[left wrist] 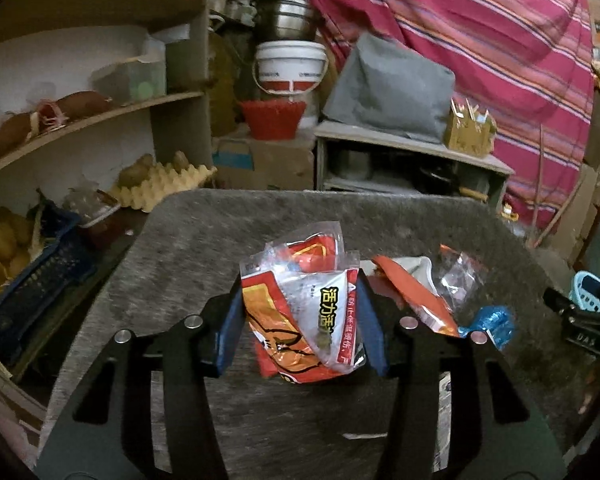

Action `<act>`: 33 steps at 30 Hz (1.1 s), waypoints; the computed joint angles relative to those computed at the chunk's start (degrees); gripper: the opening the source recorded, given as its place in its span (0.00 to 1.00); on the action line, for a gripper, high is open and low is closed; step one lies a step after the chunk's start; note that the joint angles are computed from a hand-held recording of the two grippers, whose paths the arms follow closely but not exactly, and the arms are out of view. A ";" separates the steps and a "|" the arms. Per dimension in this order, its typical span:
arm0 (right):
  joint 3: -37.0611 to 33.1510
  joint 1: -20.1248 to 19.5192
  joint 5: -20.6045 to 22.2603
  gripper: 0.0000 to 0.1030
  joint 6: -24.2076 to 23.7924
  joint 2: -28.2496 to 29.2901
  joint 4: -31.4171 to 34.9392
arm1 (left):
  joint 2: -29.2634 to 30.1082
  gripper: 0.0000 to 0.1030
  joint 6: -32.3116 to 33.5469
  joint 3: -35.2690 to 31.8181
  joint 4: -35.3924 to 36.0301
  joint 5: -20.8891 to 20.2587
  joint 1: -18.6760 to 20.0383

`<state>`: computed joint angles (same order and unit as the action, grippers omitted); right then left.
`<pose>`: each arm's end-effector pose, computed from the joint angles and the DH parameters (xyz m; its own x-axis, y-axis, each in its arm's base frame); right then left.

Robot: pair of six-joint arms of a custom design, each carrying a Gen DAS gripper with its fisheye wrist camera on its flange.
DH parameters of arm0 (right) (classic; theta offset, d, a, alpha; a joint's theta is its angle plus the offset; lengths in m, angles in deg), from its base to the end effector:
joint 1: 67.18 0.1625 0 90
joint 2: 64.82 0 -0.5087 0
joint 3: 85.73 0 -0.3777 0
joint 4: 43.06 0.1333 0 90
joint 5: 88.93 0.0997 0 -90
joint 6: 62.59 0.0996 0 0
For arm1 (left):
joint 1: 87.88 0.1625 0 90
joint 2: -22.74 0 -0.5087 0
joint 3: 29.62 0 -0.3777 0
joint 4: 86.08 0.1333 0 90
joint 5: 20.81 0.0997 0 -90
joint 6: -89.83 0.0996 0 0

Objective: Collect trash
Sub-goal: 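Grasp the long orange snack-stick packet with the right gripper while the left gripper holds its bag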

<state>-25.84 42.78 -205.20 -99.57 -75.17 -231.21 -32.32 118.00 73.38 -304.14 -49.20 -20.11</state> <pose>0.3837 -0.7952 -0.0177 -0.6281 -0.3690 0.6851 -0.7555 0.5001 -0.4233 -0.0256 -0.6465 0.3892 -0.6464 -0.4737 -0.5982 0.4198 0.4338 -0.7972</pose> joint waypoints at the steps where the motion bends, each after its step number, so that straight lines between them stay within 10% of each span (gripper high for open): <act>1: 0.18 0.19 0.10 0.96 -0.17 0.02 -0.03 | -0.38 0.48 0.22 0.24 -0.38 0.22 -0.03; 11: -0.17 2.90 0.57 0.96 -2.80 1.97 -0.02 | -3.01 0.48 0.05 1.86 0.11 5.49 3.49; 33: -12.41 7.58 -2.55 0.91 -6.66 11.61 8.75 | -8.09 0.49 -6.58 7.29 2.95 3.12 6.51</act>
